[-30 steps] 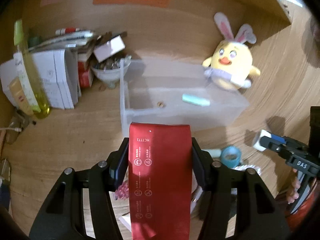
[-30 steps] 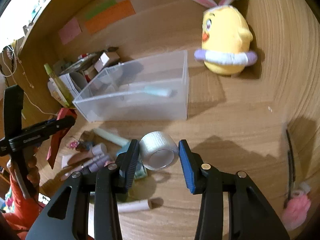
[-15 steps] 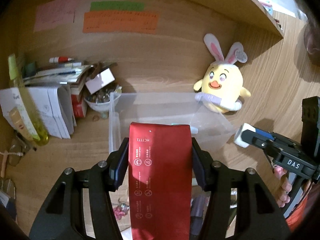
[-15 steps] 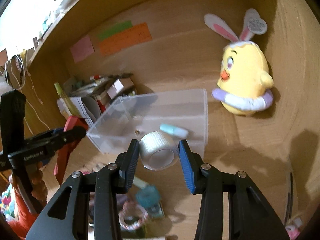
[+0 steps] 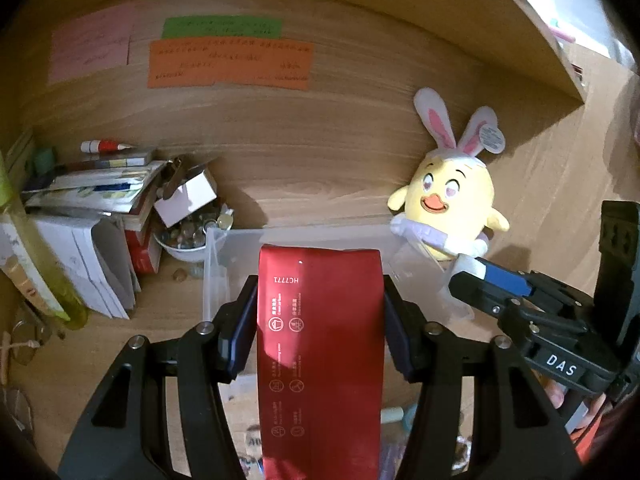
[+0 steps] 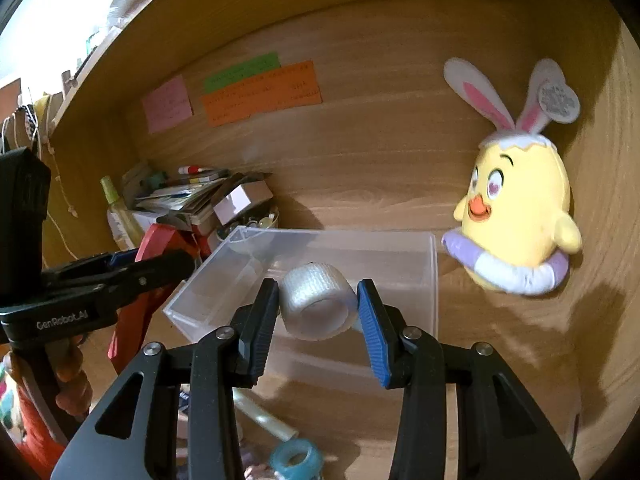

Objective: Organize objects
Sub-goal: 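Lower red packet into box with left gripper while right gripper drops white tape roll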

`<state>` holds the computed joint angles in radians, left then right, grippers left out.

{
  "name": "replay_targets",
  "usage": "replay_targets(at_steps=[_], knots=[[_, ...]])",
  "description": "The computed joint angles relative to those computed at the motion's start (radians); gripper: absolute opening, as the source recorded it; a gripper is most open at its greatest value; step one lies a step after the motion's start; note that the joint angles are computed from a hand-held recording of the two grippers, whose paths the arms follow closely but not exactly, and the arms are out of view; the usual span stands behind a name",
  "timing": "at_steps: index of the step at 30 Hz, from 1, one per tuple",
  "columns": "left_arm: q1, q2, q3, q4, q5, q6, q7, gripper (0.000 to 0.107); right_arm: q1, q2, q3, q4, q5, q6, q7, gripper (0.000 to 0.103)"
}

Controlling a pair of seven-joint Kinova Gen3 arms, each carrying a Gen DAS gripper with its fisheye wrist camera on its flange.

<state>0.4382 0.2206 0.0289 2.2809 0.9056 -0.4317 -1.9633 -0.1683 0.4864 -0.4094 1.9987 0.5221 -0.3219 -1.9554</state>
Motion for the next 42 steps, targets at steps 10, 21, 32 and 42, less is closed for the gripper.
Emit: replay_targets(at_steps=[10, 21, 32, 42], knots=[[-0.024, 0.032, -0.057, -0.083, 0.08, 0.082, -0.093, 0.056, -0.02, 0.038, -0.005, -0.103, -0.031, 0.1, 0.063, 0.037], [-0.005, 0.133, -0.115, -0.185, 0.233, 0.083, -0.239, 0.056, 0.001, 0.129, -0.058, -0.217, -0.132, 0.221, 0.191, 0.037], [-0.076, 0.233, -0.039, -0.274, 0.46, 0.085, -0.515, 0.056, 0.005, 0.211, -0.089, -0.317, -0.246, 0.35, 0.33, 0.037], [-0.173, 0.268, 0.053, -0.305, 0.574, 0.114, -0.652, 0.056, -0.057, 0.223, -0.026, -0.347, -0.351, 0.4, 0.45, 0.038]])
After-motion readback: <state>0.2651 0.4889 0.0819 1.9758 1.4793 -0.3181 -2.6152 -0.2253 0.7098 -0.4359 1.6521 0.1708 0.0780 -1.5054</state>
